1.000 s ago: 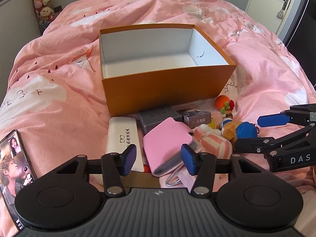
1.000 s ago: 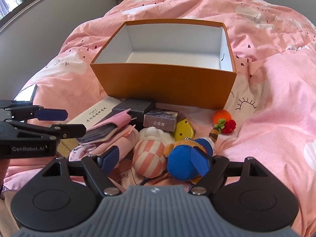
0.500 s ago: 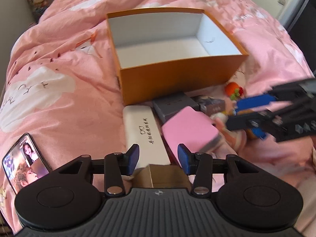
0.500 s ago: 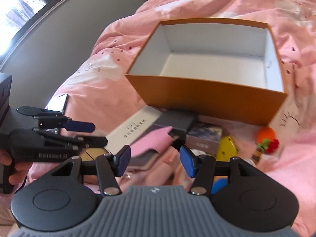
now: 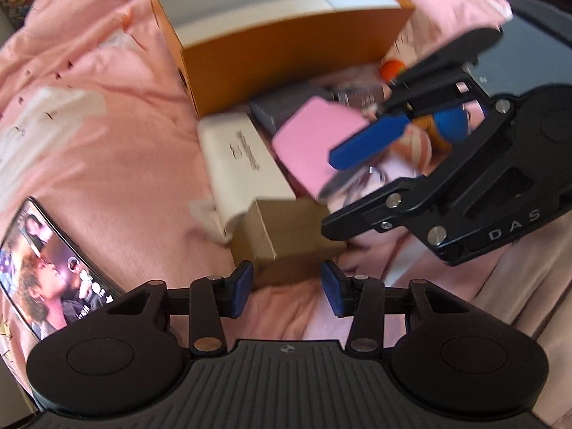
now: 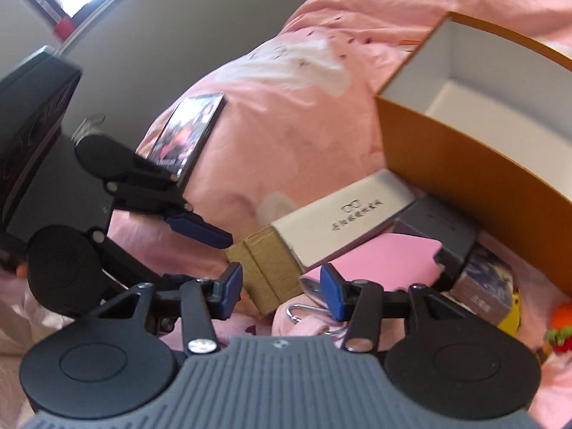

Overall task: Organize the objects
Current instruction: 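Close the right tool on the small tan kraft box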

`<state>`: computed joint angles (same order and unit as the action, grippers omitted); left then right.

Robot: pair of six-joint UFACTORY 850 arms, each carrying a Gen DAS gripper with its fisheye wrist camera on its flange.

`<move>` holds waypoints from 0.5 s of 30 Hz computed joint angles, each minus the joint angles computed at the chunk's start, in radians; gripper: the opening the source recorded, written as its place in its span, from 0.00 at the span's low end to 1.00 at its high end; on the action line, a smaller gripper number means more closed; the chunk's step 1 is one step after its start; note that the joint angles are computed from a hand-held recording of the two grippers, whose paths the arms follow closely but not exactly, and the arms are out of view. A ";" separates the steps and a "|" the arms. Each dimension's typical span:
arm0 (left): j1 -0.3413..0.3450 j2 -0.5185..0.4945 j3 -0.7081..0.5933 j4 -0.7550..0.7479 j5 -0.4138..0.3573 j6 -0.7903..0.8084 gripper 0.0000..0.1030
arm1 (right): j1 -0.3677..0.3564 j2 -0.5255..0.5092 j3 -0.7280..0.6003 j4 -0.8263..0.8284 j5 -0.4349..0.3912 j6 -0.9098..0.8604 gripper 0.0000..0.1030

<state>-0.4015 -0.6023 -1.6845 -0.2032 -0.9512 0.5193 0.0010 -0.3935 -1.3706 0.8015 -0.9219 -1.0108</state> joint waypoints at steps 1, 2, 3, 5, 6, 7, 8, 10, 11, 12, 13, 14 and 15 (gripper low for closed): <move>0.002 -0.007 -0.008 0.002 -0.015 0.010 0.48 | 0.007 -0.005 -0.004 -0.011 -0.003 -0.013 0.50; 0.005 -0.014 -0.013 0.001 -0.024 0.023 0.48 | 0.011 -0.011 -0.011 -0.017 -0.012 -0.028 0.50; 0.008 -0.023 -0.023 0.000 -0.038 0.030 0.47 | 0.016 -0.022 -0.023 -0.023 -0.025 -0.034 0.50; 0.010 -0.040 -0.043 0.012 -0.060 0.033 0.45 | 0.024 -0.045 -0.049 -0.033 -0.051 -0.038 0.54; 0.009 -0.044 -0.047 0.025 -0.063 0.036 0.44 | 0.030 -0.055 -0.061 -0.040 -0.058 -0.041 0.55; 0.009 -0.048 -0.050 0.035 -0.065 0.041 0.42 | 0.035 -0.066 -0.072 -0.054 -0.062 -0.041 0.56; 0.009 -0.052 -0.052 0.041 -0.067 0.045 0.40 | 0.041 -0.074 -0.081 -0.066 -0.062 -0.043 0.56; 0.011 -0.057 -0.059 0.037 -0.077 0.059 0.40 | 0.051 -0.092 -0.097 -0.083 -0.061 -0.038 0.56; 0.013 -0.058 -0.062 0.035 -0.081 0.065 0.40 | 0.052 -0.103 -0.108 -0.087 -0.071 -0.036 0.56; 0.014 -0.059 -0.063 0.032 -0.083 0.071 0.40 | 0.054 -0.113 -0.117 -0.090 -0.081 -0.035 0.56; 0.016 -0.059 -0.064 0.028 -0.086 0.077 0.40 | 0.056 -0.119 -0.122 -0.091 -0.087 -0.037 0.56; 0.018 -0.060 -0.066 0.024 -0.089 0.081 0.40 | 0.058 -0.124 -0.126 -0.093 -0.094 -0.040 0.55; 0.019 -0.060 -0.066 0.022 -0.089 0.082 0.40 | 0.060 -0.132 -0.131 -0.093 -0.098 -0.040 0.55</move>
<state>-0.3827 -0.6626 -1.7506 -0.1811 -1.0401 0.6010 0.0610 -0.5252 -1.5020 0.7080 -1.0204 -1.0513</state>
